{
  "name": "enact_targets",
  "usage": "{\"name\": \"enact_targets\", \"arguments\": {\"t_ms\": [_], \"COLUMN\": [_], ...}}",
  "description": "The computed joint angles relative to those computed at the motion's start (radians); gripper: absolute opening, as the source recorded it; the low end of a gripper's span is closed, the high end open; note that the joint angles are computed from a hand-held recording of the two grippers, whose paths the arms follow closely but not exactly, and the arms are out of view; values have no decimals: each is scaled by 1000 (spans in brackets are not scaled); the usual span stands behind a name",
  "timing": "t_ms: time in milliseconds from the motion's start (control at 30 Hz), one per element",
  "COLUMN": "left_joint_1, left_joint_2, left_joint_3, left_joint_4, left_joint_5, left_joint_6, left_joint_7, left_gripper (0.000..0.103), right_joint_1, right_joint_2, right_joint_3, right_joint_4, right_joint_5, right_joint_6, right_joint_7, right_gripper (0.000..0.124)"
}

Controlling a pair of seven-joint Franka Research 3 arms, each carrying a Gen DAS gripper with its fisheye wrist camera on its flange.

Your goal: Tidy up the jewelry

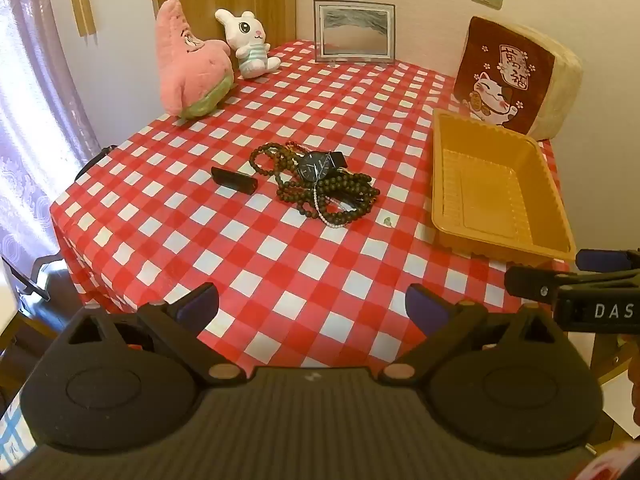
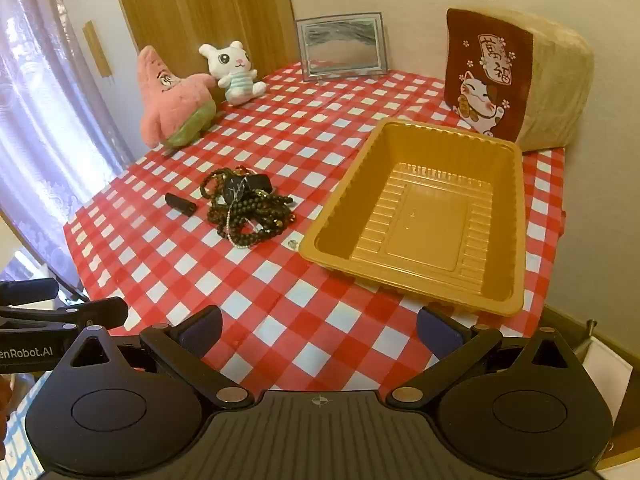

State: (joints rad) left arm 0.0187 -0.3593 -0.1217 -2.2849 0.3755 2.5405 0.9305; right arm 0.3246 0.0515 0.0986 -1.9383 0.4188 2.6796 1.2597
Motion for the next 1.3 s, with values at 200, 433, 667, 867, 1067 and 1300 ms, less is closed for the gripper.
{"name": "enact_targets", "arguments": {"t_ms": [200,433,667,867,1067,1300], "left_joint_1": [-1,-1,0,0,0,-1], "left_joint_2": [0,0,0,0,0,-1], "left_joint_3": [1,1,1,1,1,-8], "left_joint_4": [0,1,0,0,-2,5], "left_joint_5": [-7,-8,-8,-8,-7,-4], "left_joint_6": [0,-2,1,1,4,-6], "left_joint_7": [4,4,4,4,4,-6], "left_gripper": [99,99,99,99,99,99], "right_joint_1": [0,0,1,-2,-1,-3], "right_joint_2": [-3,-7,-11,-15,-15,-16], "right_joint_3": [0,-1,-1,-3,-2,-4], "right_joint_4": [-3,-5,-2,-7,-8,-5], "right_joint_5": [7,0,-9,3,-3,-2], "right_joint_6": [1,-2,-12,-11,-9,-12], "right_joint_7": [-6,2,12,-3,3,-2], "right_gripper": [103,103,103,103,103,103]}}
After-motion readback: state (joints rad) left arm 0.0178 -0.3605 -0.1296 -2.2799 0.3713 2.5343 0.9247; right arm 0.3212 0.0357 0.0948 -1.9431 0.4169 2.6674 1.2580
